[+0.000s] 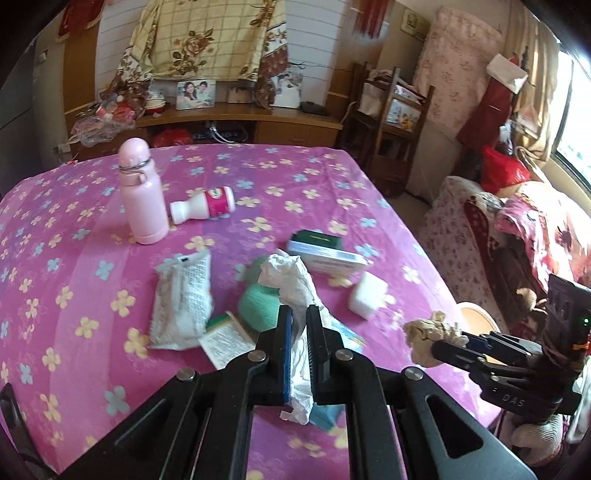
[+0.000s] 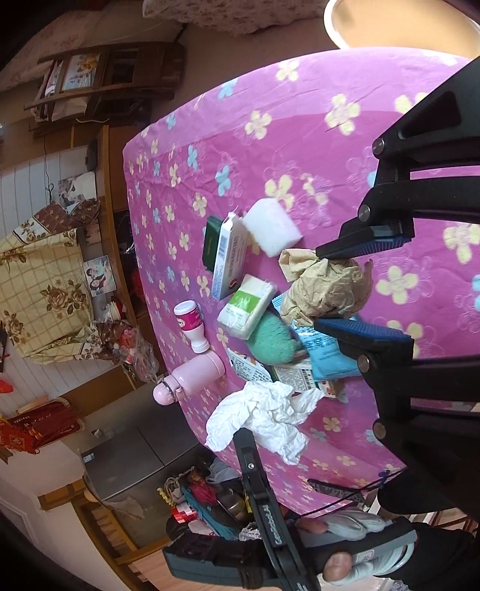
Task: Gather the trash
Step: 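Grasp a white tissue with the left gripper while the right grasps a brown paper ball, then carry both held pieces over the white bin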
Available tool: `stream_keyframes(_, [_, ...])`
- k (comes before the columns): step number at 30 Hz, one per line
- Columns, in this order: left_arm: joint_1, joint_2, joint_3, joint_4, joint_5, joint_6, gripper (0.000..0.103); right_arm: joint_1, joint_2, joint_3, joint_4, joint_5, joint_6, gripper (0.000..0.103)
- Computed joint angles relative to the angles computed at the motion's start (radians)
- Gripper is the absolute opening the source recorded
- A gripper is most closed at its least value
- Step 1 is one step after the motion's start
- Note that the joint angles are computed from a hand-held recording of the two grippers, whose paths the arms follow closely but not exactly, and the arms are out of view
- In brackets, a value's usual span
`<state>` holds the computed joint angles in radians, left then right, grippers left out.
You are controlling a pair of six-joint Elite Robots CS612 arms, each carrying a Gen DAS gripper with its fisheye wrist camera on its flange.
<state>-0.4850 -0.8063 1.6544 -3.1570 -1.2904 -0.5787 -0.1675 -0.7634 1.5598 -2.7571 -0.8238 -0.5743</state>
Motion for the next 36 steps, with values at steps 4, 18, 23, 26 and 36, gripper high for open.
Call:
stream_keyframes(4, [-0.022,0.001,-0.003,-0.009,-0.008,0.024,0.008,-0.013,-0.009,0.023,-0.026,-0.009,0.003,0.035])
stream_keyframes(18, [-0.081,0.035,-0.07,0.014,-0.049,0.096,0.008,-0.071,-0.026,0.071,-0.106,-0.039,0.043,0.035])
stream_keyframes(23, [-0.098,0.052,-0.103,0.032,-0.06,0.122,0.008,-0.095,-0.026,0.076,-0.127,-0.051,0.066,0.035])
stream_keyframes(26, [-0.106,0.061,-0.121,0.041,-0.065,0.134,0.008,-0.11,-0.025,0.078,-0.135,-0.058,0.082,0.035])
stream_keyframes(36, [-0.132,0.111,-0.222,0.107,-0.11,0.181,0.008,-0.158,-0.014,0.07,-0.163,-0.09,0.14,0.035])
